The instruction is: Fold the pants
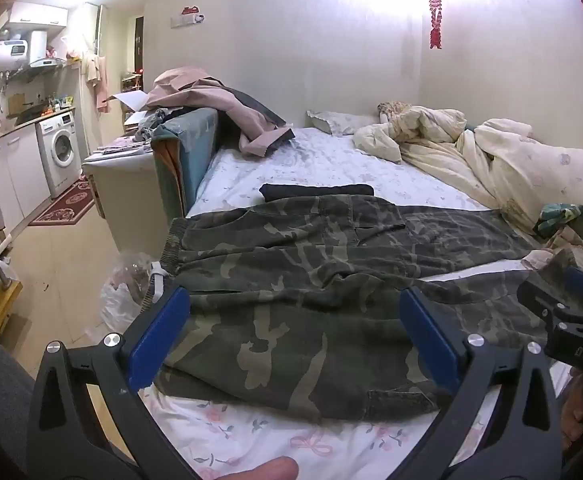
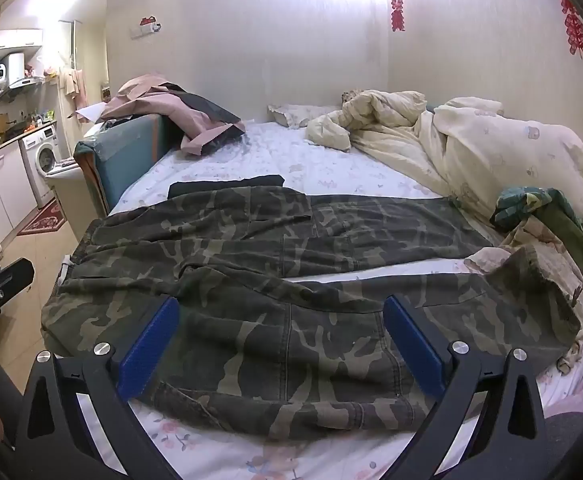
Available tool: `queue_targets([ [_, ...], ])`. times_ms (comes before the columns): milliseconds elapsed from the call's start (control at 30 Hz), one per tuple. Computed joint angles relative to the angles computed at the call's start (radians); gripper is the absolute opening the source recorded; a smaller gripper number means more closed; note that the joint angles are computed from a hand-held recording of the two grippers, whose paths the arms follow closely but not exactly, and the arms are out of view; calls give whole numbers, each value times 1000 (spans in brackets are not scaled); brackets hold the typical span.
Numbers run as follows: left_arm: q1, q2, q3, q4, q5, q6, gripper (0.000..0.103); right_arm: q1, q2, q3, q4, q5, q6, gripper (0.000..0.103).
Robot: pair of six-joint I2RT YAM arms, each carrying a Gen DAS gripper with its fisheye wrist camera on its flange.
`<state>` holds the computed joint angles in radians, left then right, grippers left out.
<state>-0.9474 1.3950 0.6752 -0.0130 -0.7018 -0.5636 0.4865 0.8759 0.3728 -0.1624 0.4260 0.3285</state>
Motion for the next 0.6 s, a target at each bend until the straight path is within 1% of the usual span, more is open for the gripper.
queue_targets([
  [600, -1, -22, -8, -20, -3, -10, 103, 12, -5, 1, -5, 7, 6, 103],
])
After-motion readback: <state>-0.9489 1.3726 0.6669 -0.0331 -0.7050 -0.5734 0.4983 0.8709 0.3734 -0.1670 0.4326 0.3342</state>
